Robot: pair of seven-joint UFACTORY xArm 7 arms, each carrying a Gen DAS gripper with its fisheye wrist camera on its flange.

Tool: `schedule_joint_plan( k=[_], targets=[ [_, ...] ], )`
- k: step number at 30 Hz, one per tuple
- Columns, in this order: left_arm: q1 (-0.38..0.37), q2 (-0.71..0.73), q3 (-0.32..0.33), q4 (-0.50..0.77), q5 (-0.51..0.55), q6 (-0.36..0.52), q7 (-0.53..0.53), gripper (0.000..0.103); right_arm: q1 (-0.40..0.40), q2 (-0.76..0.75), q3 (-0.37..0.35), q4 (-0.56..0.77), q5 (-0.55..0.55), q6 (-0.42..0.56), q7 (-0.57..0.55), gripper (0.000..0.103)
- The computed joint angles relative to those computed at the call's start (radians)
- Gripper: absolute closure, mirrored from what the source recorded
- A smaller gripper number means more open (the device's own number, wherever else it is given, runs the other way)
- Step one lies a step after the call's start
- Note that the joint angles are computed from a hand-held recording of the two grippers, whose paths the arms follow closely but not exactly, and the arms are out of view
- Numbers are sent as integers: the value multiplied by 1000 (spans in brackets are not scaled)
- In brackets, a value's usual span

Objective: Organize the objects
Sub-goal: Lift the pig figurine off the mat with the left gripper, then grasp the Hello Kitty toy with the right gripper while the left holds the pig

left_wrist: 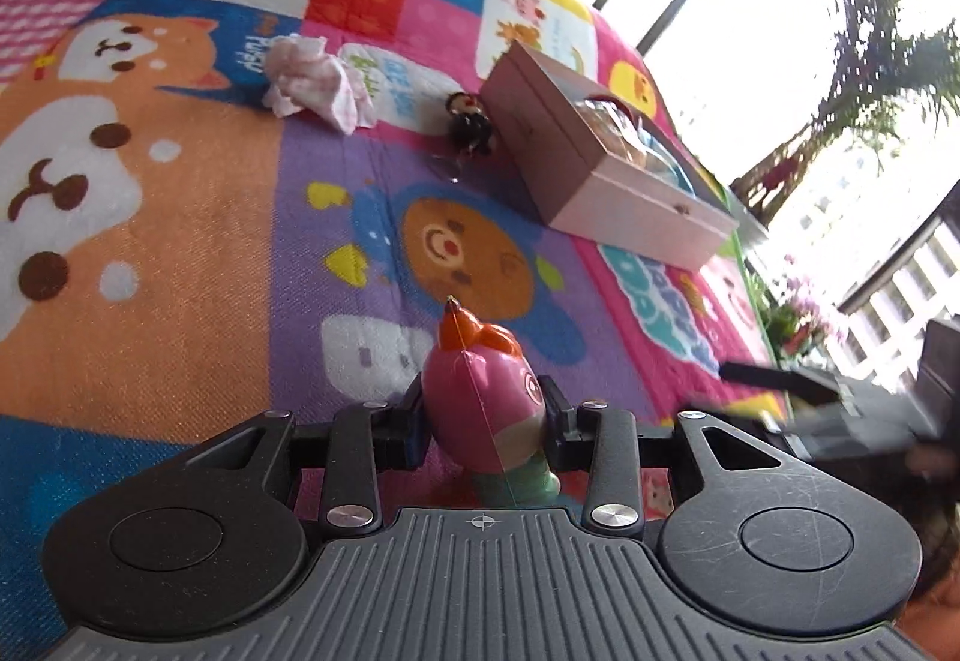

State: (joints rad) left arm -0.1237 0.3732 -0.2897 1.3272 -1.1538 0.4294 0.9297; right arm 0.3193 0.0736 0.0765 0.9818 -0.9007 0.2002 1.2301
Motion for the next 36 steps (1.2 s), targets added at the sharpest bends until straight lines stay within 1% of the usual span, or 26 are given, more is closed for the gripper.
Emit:
schedule_joint_plan(
  k=[4, 5, 6, 8, 9, 11, 12, 13, 14, 16, 17, 19, 22, 23, 25, 27, 29, 32, 34, 36],
  targets=[
    [25, 42, -32, 36, -130, -26, 91, 64, 17, -36, 71, -23, 244, -58, -304, 0],
    [33, 52, -38, 43, -172, -23, 119, 64, 25, -32, 87, -15, 317, -49, -382, 0],
    [40, 60, -41, 49, -212, -15, 146, 64, 37, -21, 97, 6, 358, -16, -431, 0],
    [51, 62, -38, 45, -287, 12, 212, 64, 69, 8, 100, 51, 366, 71, -470, 1],
    [51, 61, -33, 41, -318, 25, 242, 64, 80, 21, 99, 69, 377, 105, -487, 4],
    [42, 59, -11, 39, -343, 50, 249, 64, 96, 38, 92, 92, 403, 158, -510, 7],
    [38, 60, -2, 41, -349, 61, 248, 64, 103, 35, 83, 93, 395, 179, -503, 8],
    [35, 62, 6, 43, -356, 70, 247, 64, 111, 30, 73, 93, 364, 204, -485, 7],
    [32, 62, 13, 43, -362, 79, 248, 64, 120, 23, 62, 92, 308, 236, -455, 8],
    [27, 63, 23, 44, -371, 89, 250, 64, 136, 14, 53, 99, 171, 329, -377, 8],
    [24, 63, 27, 44, -374, 92, 251, 64, 137, 1, 53, 89, 115, 359, -336, 7],
    [19, 62, 33, 43, -379, 95, 253, 64, 128, -13, 58, 86, 43, 423, -264, 7],
    [18, 61, 39, 41, -386, 103, 256, 64, 127, -13, 73, 96, -102, 554, -121, 7],
    [17, 61, 40, 41, -388, 106, 257, 64, 123, -12, 75, 98, -120, 580, -94, 7],
    [16, 61, 43, 40, -391, 110, 259, 64, 104, -30, 74, 81, -115, 561, -68, 7],
    [14, 60, 46, 39, -392, 108, 261, 64, 85, -55, 77, 50, -100, 505, -69, 7],
    [13, 59, 47, 38, -394, 108, 264, 64, 62, -85, 78, 12, -50, 407, -88, 7],
    [12, 60, 48, 38, -394, 109, 263, 64, 29, -102, 80, -27, 63, 248, -135, 7],
    [12, 60, 49, 39, -394, 109, 264, 64, 22, -71, 91, -12, 71, 193, -115, 7],
    [11, 60, 49, 39, -394, 109, 265, 64, 28, -34, 92, 15, 61, 159, -111, 7]
  ],
)
